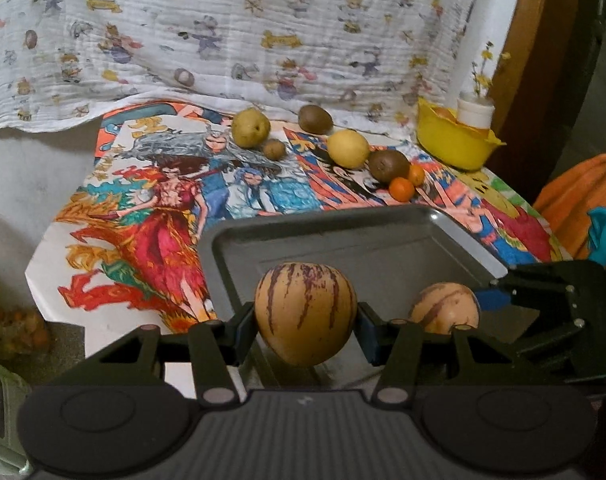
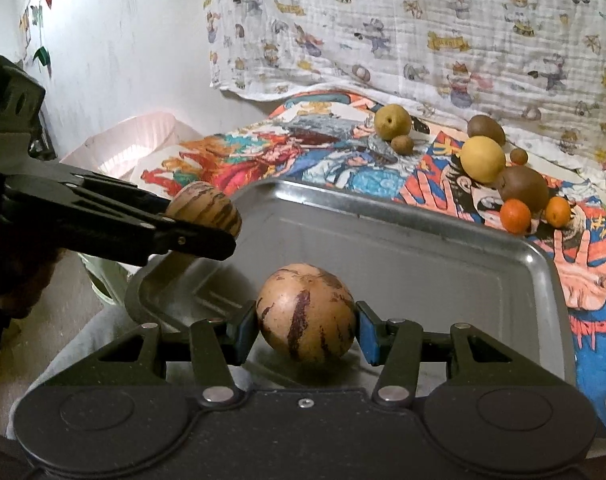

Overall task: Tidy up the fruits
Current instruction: 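Carry both held pepino melons over the grey metal tray, then lower both pepinos into the tray and open both grippers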

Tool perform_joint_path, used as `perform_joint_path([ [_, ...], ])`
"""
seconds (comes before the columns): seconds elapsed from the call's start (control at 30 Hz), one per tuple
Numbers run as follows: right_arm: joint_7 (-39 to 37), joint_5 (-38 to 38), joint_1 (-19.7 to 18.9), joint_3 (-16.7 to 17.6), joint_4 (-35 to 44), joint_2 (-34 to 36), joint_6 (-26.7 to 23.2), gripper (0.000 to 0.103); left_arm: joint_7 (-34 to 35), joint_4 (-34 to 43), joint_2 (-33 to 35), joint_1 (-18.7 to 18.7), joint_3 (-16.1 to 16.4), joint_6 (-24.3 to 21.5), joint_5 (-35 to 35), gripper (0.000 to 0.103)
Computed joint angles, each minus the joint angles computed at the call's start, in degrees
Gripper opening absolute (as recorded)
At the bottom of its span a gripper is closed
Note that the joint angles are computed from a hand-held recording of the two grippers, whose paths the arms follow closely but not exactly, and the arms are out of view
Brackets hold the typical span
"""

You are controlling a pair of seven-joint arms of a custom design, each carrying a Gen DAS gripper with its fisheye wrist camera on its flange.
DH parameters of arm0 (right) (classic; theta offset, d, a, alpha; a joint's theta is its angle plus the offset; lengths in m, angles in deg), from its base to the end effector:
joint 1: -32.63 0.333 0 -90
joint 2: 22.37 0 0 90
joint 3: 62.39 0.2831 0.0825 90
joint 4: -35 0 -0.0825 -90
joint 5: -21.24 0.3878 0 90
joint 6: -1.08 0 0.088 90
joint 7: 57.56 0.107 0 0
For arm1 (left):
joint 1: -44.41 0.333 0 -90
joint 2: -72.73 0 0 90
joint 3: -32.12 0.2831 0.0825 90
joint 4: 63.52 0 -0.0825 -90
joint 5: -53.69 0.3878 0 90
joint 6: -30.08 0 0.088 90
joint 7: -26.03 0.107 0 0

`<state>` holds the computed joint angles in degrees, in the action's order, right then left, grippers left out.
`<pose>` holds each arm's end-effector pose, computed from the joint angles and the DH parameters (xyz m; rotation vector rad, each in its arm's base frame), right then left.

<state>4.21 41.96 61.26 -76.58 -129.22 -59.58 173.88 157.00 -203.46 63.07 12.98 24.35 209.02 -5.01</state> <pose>0.3843 0.0788 0.4148 -1.9752 1.3225 -0.4681 0.4294 -0.2562 0.4029 -1.4780 2.2066 -1.1593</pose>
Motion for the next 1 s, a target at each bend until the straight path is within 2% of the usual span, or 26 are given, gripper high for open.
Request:
perform_joint_path([
  [0.17,-0.41,-0.18,-0.68,0.25,-0.1,-0.31,-1.29,0.053,1.23,-0.9,-0.68,-0.28,-0.15,-1.1,1.29,0.056],
  [0.33,-0.99,0.34,-0.59,0.29,0.3,0.3,-1.59,0.053,-1.94,-1.17,-0.23,1.09,-1.05,-2.31,5.68,0.056],
  [1.0,-1.97,1.47,-1.04,1.14,1.16,1.35,-2.01,0.056,-1.13,-0.02,0.36,2.54,-1.61,-4.84,3.26,0.057],
])
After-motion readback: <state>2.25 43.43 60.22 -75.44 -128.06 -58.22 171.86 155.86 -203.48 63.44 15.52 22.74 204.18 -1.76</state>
